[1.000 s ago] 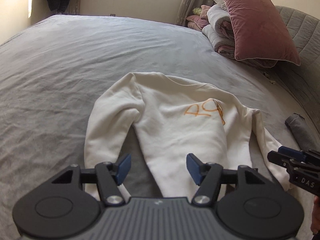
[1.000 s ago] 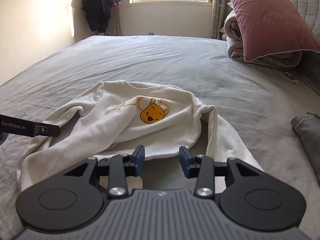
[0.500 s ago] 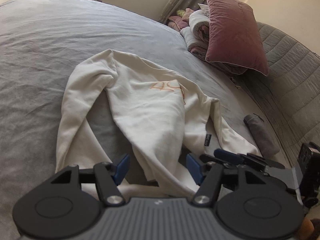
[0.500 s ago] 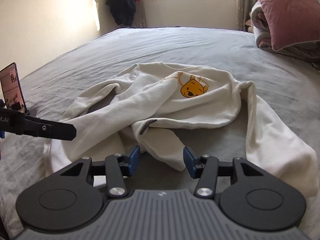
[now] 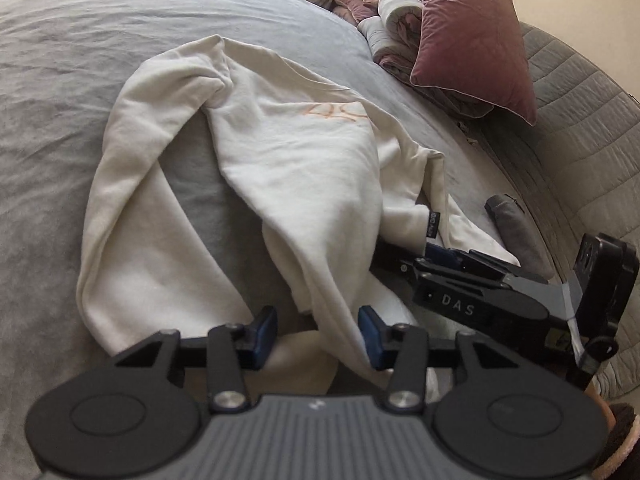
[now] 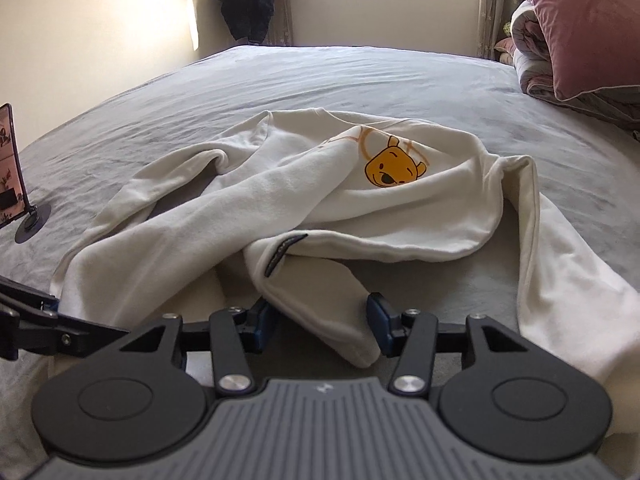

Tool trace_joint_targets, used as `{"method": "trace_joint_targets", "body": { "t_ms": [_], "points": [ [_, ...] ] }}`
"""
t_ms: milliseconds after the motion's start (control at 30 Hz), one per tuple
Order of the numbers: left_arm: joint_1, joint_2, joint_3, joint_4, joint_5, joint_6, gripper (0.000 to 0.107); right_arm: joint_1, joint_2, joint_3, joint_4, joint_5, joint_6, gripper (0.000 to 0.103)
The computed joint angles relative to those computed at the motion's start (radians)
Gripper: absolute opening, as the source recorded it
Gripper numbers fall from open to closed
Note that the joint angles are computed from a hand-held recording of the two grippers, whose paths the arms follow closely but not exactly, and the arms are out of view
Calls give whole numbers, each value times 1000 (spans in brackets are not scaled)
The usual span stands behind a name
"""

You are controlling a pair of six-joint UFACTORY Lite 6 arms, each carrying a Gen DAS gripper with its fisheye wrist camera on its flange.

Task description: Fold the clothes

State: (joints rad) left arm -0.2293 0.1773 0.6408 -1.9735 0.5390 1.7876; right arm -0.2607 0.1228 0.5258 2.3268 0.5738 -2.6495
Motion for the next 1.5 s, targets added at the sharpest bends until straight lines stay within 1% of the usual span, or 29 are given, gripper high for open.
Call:
{"method": "trace_joint_targets", "body": {
  "t_ms": [33, 67, 100, 133, 200, 300, 367, 433, 600, 667, 700, 767, 833, 933, 1000, 1067, 1100, 1167, 1200, 1267, 1333, 1500],
  "points": [
    [-1, -1, -2, -3, -5, 9, 40, -6, 2, 6, -10, -2, 17, 37],
    [-2, -3, -7, -6, -10, 22, 36, -12, 4, 12, -21, -5, 34, 33],
    [-4, -5, -11, -12, -14, 38, 34, -23, 1, 17, -47, -9, 66, 19],
    [-6, -7, -15, -14, -18, 53, 30, -35, -2, 23, -74, -14, 99, 12],
    [-15, -15, -21, -20, -39, 94, 27, -58, -15, 29, -137, -16, 169, 10],
    [-8, -24, -36, -35, -31, 146, 28, -67, -44, 30, -194, -28, 229, 8],
    [-3, -42, -55, -49, -21, 181, 33, -74, -81, 15, -225, -40, 256, 7],
    [0, -60, -71, -49, -22, 215, 36, -87, -102, 10, -274, -40, 301, 7],
    [6, -79, -114, -126, 5, 374, 47, -129, -149, -6, -403, -20, 432, 7],
    [3, -87, -126, -154, 5, 413, 52, -140, -183, -23, -425, -14, 456, 5],
    [7, -92, -129, -149, 6, 414, 53, -145, -200, -31, -436, -12, 469, 5],
    [17, -113, -140, -128, 9, 402, 59, -159, -237, -46, -460, -5, 499, 5],
    [35, -128, -147, -81, 25, 365, 63, -180, -258, -52, -501, 8, 540, 4],
    [45, -154, -168, -49, 49, 340, 63, -216, -292, -56, -585, 26, 629, 4],
    [30, -174, -185, -74, 48, 361, 60, -254, -320, -57, -657, 57, 700, 4],
    [4, -184, -194, -133, 25, 390, 43, -287, -364, -65, -709, 81, 742, 4],
    [3, -176, -190, -138, 25, 383, 40, -303, -385, -68, -734, 95, 763, 4],
    [1, -160, -181, -146, 26, 366, 28, -347, -430, -76, -776, 130, 779, 4],
    [4, -154, -177, -144, 29, 353, 25, -374, -448, -79, -797, 151, 788, 4],
    [10, -149, -174, -148, 31, 336, 7, -440, -465, -81, -831, 197, 790, 4],
    [17, -157, -175, -148, 28, 316, 4, -506, -475, -80, -868, 237, 796, 4],
    [41, -253, -191, -31, -15, 171, 4, -668, -420, -35, -942, 310, 806, 4]
  ]
}}
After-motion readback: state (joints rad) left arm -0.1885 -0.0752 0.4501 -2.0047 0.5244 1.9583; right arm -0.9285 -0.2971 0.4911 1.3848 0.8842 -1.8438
